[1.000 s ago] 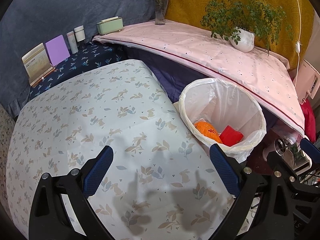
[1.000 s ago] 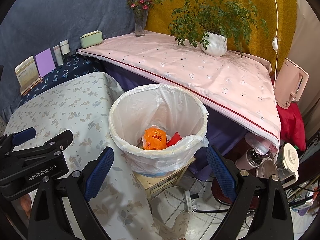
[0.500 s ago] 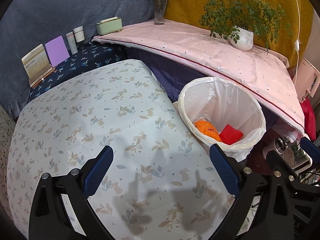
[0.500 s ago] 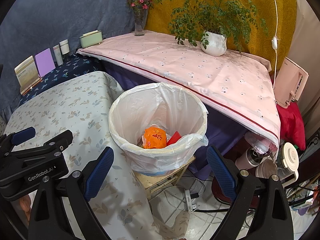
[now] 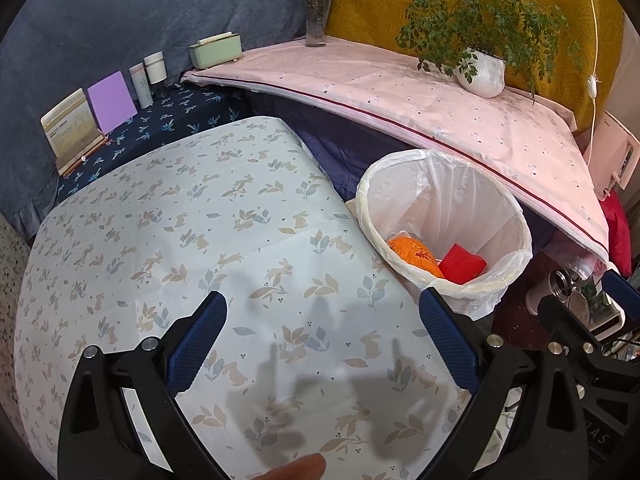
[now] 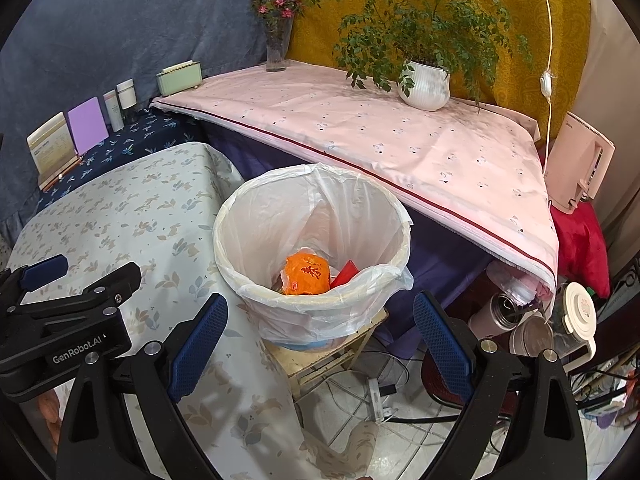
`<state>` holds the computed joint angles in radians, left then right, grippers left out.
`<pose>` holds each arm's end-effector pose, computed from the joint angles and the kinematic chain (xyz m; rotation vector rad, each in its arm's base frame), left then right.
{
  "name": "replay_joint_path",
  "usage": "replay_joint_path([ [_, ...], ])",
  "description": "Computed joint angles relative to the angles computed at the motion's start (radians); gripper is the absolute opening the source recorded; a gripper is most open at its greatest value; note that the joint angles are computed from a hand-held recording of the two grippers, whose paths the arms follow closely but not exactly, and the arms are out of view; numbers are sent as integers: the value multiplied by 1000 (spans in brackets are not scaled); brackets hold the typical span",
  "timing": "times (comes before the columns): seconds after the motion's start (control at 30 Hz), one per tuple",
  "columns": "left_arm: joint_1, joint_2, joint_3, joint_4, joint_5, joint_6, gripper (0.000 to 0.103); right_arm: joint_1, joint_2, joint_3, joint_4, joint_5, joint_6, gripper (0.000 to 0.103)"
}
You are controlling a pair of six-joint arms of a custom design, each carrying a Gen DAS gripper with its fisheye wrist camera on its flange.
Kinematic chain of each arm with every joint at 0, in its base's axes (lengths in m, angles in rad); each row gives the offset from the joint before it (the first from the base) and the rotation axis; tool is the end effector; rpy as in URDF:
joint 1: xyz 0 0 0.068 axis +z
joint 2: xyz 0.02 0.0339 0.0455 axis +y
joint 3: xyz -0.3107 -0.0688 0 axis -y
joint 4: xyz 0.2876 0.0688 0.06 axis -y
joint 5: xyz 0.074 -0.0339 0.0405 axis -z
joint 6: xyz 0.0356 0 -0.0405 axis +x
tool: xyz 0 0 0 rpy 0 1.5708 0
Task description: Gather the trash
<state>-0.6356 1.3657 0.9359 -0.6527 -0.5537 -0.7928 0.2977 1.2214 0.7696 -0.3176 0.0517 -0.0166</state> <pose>0.2462 -0.1583 0.2603 -0.3606 2.3975 0.1246 0.2656 0.0796 0.2576 -0.3409 2.3153 0.0790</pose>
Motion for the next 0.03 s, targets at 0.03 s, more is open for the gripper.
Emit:
replay_joint_path([
  [0.03, 0, -1, -2, -1, -1, 1, 92, -3, 0, -1, 1, 0, -1, 90],
])
